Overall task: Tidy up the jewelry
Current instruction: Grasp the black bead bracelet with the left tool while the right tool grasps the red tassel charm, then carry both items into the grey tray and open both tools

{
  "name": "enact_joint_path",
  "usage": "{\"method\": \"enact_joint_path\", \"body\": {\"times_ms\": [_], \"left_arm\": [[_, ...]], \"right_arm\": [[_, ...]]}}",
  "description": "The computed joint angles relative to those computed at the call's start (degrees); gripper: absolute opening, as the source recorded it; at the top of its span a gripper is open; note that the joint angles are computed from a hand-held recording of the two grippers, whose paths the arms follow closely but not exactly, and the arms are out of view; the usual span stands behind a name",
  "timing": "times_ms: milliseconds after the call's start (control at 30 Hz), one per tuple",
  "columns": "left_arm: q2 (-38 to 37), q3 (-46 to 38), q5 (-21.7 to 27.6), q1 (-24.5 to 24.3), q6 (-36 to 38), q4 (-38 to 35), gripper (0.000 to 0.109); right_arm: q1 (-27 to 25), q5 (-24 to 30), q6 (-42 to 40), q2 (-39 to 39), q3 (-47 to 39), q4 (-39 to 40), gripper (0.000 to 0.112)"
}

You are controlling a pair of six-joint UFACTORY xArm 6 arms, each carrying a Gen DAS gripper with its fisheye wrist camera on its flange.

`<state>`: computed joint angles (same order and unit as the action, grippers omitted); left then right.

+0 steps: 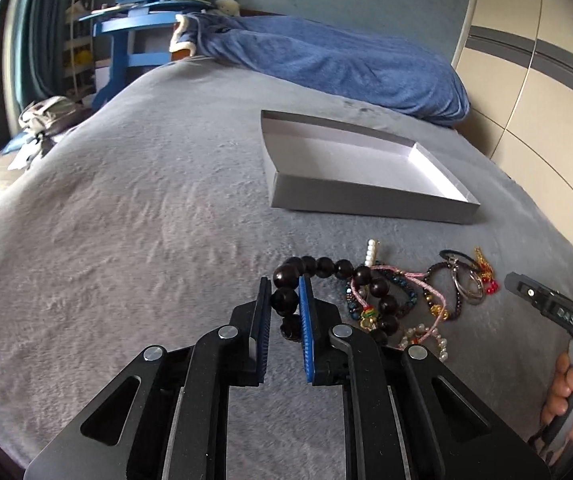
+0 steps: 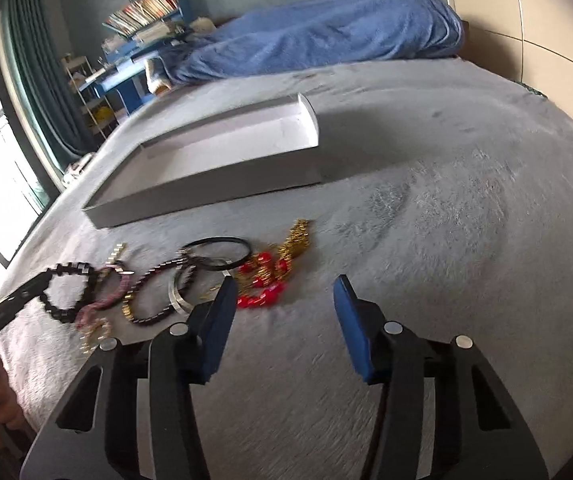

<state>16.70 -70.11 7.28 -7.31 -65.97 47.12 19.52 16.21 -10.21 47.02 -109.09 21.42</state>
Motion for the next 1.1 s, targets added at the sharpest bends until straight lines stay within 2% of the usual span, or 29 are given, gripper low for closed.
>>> {"method": "enact_joint_path", "body": {"times_ms": [100, 167, 267, 400, 467, 500, 567, 667, 733, 767, 833, 933, 1100], "left_arm": [[0.11, -0.40, 1.41, -0.26, 0.55, -0.48, 0.014], [0.23, -0.59, 2.70, -0.51, 0.46, -0.67, 0.014], [0.82, -0.71, 4.74, -0.80, 3.21, -4.34, 0.015], [1.59, -1.05, 6.11, -1.10, 6.72, -8.21, 0.015], [2.43, -2.13, 7.94, -1.59, 8.80, -9.80, 0.027], [2.98, -2.82, 8.82, -1.86, 10.03, -10.68, 0.028], [3.82, -4.32, 10.97, -2.45, 9.45, -8.47, 0.031], [4.38, -5.47, 12.82, -3.01, 9.60, -7.16, 0.032], [4.32, -5.25, 12.22, -2.86, 10.74, -8.04, 0.030], [4.14, -4.82, 11.18, -2.71, 11.59, -8.64, 0.021], [3.58, -4.21, 9.88, -2.53, 9.85, -6.21, 0.015], [2.07, -2.79, 6.55, -2.19, 6.06, -1.52, 0.015], [0.19, -1.24, -0.53, -0.61, -2.87, 6.57, 0.015]], "right_arm": [[-0.55, 5.55, 2.19, 4.16, -7.29, -3.34, 0.046], [-0.72, 8.73, 3.51, 7.16, -12.32, -5.54, 0.040], [-0.59, 11.89, 4.64, 11.06, -18.74, -7.82, 0.032], [-0.03, 12.90, 5.33, 13.11, -21.80, -11.17, 0.027], [0.08, 12.59, 4.21, 13.10, -21.67, -10.67, 0.022], [0.15, 11.89, 3.76, 12.59, -20.61, -10.42, 0.020], [0.33, 10.96, 2.80, 11.97, -19.37, -9.71, 0.015], [0.46, 9.62, 1.79, 10.88, -17.43, -8.74, 0.014], [0.49, 8.35, 0.91, 9.90, -15.67, -7.62, 0.014], [0.52, 7.39, 0.37, 9.13, -14.29, -6.96, 0.013], [0.57, 5.31, -1.37, 7.38, -11.31, -4.74, 0.012], [0.60, 2.06, -3.94, 4.77, -6.72, -0.65, 0.010], [0.48, -1.76, -13.66, 2.36, -2.90, 13.54, 0.009]]}}
